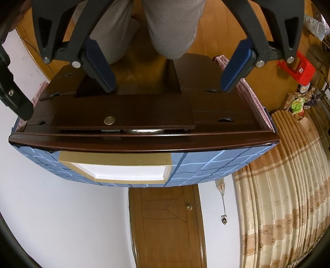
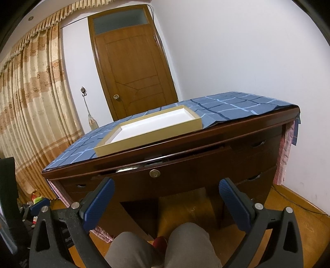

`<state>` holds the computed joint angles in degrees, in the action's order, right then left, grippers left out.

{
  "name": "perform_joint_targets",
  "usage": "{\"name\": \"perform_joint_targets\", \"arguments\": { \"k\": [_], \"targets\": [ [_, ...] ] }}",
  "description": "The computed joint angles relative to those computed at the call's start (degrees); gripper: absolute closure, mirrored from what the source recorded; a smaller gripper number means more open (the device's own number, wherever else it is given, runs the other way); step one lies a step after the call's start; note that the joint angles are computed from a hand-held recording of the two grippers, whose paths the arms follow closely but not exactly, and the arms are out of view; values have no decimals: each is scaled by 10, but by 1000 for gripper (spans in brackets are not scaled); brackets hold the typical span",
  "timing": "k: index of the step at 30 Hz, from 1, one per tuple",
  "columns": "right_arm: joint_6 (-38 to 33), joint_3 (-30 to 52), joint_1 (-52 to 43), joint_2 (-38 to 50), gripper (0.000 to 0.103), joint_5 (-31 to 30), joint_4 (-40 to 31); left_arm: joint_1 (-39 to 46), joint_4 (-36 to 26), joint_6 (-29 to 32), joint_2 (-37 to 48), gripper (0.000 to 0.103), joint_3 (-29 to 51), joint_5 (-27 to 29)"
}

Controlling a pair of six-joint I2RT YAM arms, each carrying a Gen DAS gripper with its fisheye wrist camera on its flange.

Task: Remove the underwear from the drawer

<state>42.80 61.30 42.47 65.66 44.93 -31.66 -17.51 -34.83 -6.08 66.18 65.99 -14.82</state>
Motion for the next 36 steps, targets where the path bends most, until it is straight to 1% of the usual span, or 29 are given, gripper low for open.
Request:
{"name": "perform_joint_targets", "arguments": {
  "k": [4, 14, 36],
  "targets": [
    [7, 0, -10, 0, 1, -12, -4, 0, -2, 0, 2, 1, 2, -1],
    [16, 0, -10, 0, 1, -12, -8, -4, -11, -3, 12, 1, 14, -3],
    [26, 5, -21, 5, 1, -23, -22, -4, -10, -3, 14, 1, 15, -4]
  ]
}}
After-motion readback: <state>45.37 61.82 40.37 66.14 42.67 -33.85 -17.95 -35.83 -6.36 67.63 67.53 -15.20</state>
